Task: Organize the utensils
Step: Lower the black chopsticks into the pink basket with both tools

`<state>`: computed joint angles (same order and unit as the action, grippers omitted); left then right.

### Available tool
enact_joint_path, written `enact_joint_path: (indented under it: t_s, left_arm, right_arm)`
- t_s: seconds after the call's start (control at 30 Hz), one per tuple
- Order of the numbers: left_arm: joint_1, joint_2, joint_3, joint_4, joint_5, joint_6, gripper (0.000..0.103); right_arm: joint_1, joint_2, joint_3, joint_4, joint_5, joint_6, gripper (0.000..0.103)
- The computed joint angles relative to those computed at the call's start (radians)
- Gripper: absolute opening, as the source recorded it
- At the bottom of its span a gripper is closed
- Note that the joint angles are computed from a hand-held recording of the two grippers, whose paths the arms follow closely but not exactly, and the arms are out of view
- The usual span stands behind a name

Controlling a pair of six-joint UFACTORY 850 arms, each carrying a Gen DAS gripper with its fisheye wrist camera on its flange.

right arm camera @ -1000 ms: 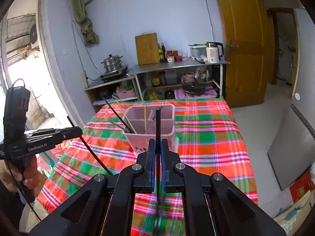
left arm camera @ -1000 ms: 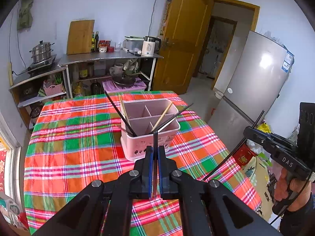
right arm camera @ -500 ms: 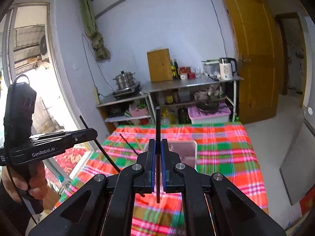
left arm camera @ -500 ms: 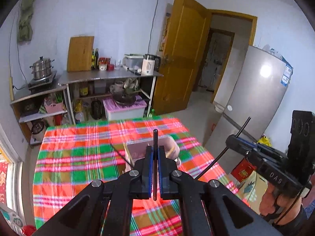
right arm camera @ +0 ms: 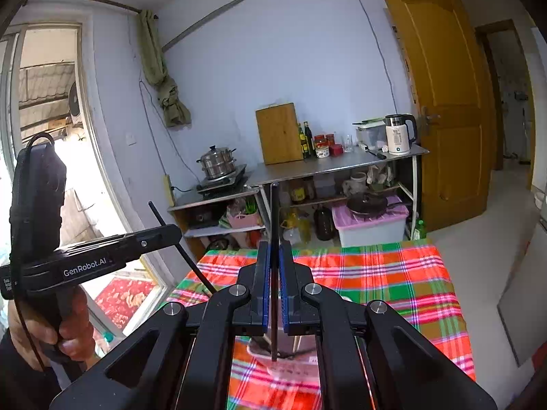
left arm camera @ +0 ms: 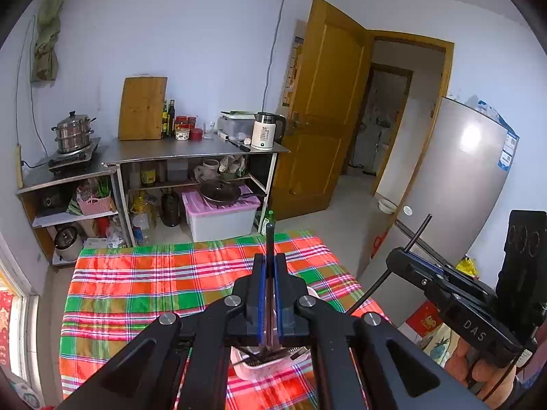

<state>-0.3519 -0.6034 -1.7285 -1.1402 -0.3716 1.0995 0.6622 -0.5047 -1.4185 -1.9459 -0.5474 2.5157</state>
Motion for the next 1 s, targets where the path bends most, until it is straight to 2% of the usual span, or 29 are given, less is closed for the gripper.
enact_joint_path:
  t_s: [0.27, 0.6, 0.9, 1.0]
  left_arm:
    - [0.005, -0.103, -0.09, 0.048, -0.021, -0.068, 0.004]
    - [0.0, -0.213, -0.185, 0.173, -0.067, -0.189, 0.004]
    - [-0.005, -0.25, -0.213, 0.278, -0.086, -0.278, 0.005]
    - [-0.004, -0.241, -0.195, 0.248, -0.071, -0.249, 0.005]
  right_arm:
    - [-0.035, -0.059, -0.043, -0.031, 0.031, 0.044, 0.005]
    - [-0.056, -0.151, -0.116, 0.081, 0.101, -0.065, 0.005]
    - [-0.074, -0.199, -0.154, 0.196, 0.181, -0.174, 0.005]
    - [-0.077, -0.199, -0.152, 0.214, 0.198, -0.19, 0.005]
